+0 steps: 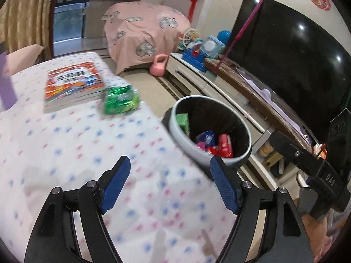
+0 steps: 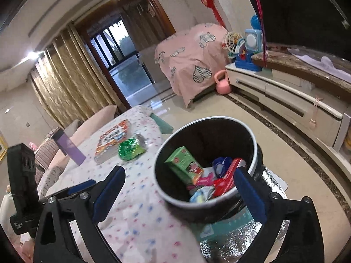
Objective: Collect trash
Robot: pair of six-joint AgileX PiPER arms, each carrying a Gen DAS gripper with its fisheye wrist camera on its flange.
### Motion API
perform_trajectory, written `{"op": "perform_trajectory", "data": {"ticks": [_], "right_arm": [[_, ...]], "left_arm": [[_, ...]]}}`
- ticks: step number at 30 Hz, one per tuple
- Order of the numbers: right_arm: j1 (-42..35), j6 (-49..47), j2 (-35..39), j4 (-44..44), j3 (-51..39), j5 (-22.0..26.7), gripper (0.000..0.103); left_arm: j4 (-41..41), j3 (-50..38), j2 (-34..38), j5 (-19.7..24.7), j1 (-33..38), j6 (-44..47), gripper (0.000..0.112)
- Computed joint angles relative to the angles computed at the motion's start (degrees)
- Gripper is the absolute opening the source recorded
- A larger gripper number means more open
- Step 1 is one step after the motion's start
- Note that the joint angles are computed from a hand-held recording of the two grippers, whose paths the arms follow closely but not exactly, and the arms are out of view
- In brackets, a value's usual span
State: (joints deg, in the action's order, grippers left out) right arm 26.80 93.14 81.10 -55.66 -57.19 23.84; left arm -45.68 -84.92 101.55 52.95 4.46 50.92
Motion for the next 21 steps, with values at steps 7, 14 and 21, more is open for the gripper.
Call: {"op": "perform_trajectory", "data": {"ticks": [7,14,21], "right_arm": [[12.6,17.0,0.2,-12.5,1.4,8.9,0.102],[22.8,16.7,3.1,-12.9,-3.5,18.4,0.102],[34.5,11.1,5.4,-17.6,-12.2,37.6,0.103]], "left_arm": [[-5.1,11.0,-7.2,0.6,11.7,10.7,0.081],[-10.3,14.8,-11.8,4.8,21.7,18.0,0.083],[-18.9,19.4,-18.1,3.2,28.4,26.5,0.103]]}}
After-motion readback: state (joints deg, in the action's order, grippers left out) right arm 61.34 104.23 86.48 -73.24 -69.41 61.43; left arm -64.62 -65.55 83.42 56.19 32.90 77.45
